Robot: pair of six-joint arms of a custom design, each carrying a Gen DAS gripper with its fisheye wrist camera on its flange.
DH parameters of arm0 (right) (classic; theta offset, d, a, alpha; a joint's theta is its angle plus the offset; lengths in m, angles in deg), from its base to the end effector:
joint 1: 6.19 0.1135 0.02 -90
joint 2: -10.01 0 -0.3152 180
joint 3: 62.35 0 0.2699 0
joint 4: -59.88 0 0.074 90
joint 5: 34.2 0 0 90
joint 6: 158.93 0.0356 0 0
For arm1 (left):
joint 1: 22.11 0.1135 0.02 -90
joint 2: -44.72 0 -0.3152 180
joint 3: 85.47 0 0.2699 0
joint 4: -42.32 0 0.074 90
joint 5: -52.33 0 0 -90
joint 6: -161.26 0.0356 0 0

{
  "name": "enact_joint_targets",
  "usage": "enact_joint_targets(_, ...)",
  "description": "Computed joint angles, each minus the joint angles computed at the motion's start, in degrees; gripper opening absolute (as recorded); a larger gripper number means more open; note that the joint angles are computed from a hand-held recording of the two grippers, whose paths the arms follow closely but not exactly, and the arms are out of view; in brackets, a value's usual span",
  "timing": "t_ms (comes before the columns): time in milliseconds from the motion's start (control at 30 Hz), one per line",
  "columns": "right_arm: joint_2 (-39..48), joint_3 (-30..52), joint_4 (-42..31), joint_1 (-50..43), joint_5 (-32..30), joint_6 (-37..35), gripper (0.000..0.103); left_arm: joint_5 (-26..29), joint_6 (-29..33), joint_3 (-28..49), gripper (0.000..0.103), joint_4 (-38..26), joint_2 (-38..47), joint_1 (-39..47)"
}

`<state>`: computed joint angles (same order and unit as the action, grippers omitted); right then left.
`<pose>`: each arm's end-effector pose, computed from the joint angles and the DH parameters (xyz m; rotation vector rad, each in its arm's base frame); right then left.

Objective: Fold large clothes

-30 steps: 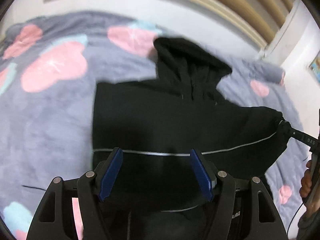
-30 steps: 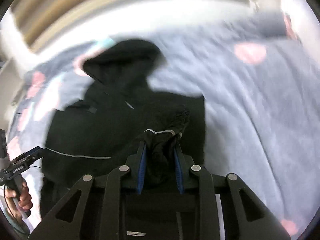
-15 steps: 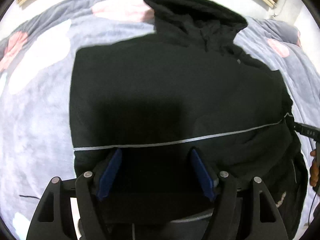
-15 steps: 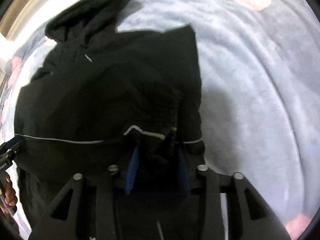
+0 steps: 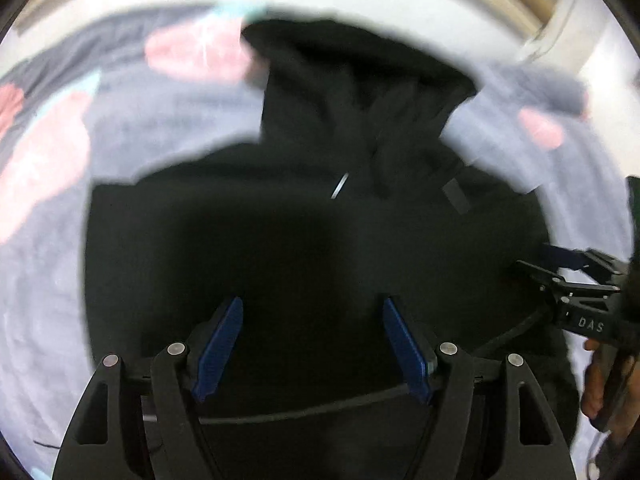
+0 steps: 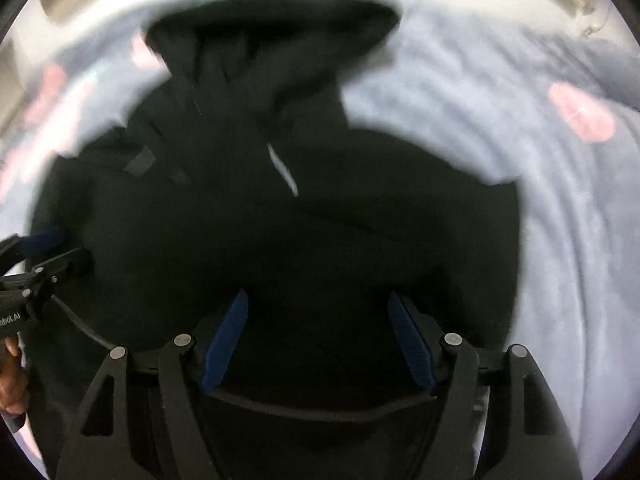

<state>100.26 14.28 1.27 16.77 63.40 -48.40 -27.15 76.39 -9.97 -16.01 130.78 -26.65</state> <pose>0.2938 0.1193 0.2611 -0.0304 2.8050 -0.0106 0.3015 -0.0305 0.2768 0.2800 2.7481 -0.2516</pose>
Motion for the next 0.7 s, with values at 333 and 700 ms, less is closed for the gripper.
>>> enact_joint_targets(333,-4.71,-0.56,-3.22,-0.54,-2.89,-0.28,0.075,-1.30,-0.65,0.31,0.078,-1.28,0.25,-0.99)
enact_joint_targets(700,-12.55,-9.60,-6.05,7.44,-1.41,4.47,0.075,4.66,1.50,-8.23,0.078,-7.30,-11.18,2.86)
